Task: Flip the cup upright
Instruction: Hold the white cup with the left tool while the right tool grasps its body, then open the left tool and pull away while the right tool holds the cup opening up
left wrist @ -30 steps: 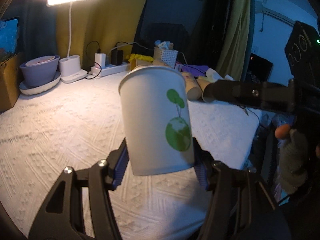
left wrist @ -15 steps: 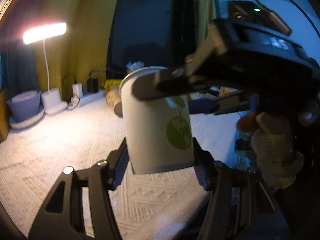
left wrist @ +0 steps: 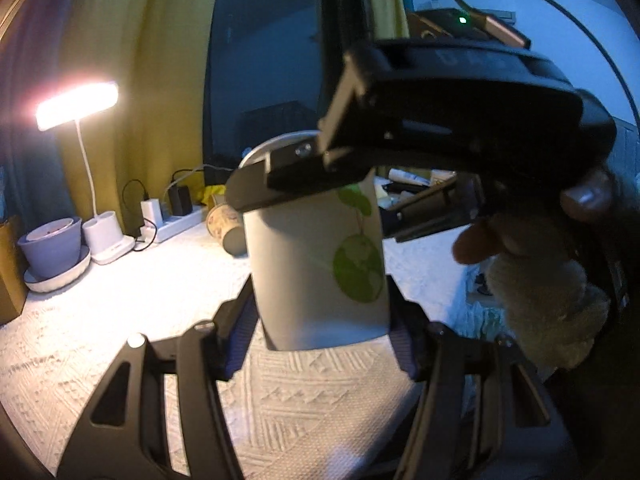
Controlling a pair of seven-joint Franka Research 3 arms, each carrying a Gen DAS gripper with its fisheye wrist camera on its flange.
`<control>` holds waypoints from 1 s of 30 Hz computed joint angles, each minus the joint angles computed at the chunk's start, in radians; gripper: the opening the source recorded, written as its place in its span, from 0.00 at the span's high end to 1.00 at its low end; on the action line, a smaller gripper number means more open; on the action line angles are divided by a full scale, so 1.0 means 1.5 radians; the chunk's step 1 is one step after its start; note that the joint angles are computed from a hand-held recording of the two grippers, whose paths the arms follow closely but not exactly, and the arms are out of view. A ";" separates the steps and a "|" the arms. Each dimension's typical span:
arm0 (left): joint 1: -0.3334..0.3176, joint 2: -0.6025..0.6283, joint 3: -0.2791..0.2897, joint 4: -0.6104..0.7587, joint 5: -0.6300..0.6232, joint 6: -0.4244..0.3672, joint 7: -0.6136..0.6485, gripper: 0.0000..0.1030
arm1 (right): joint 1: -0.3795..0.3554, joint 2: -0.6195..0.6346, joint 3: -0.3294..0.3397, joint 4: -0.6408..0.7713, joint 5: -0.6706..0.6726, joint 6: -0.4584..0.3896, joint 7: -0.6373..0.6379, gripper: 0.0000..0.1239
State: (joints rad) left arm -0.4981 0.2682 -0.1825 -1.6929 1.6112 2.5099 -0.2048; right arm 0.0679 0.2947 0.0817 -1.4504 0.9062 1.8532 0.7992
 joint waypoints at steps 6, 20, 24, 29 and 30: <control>0.002 -0.002 -0.002 -0.004 -0.026 0.006 0.017 0.32 | 0.007 0.009 0.003 0.012 -0.014 0.010 -0.004 0.44; 0.047 -0.083 -0.014 -0.116 -0.145 0.009 -0.020 0.27 | 0.062 0.013 0.018 -0.038 -0.080 0.276 -0.096 0.44; 0.064 -0.105 -0.022 -0.135 -0.170 -0.013 -0.030 0.27 | 0.070 0.025 0.026 -0.045 -0.091 0.328 -0.120 0.44; 0.077 -0.127 -0.030 -0.147 -0.188 -0.072 -0.029 0.27 | 0.081 0.034 0.036 -0.061 -0.110 0.386 -0.154 0.44; 0.082 -0.132 -0.030 -0.150 -0.193 -0.077 -0.035 0.27 | 0.083 0.035 0.037 -0.064 -0.115 0.395 -0.158 0.44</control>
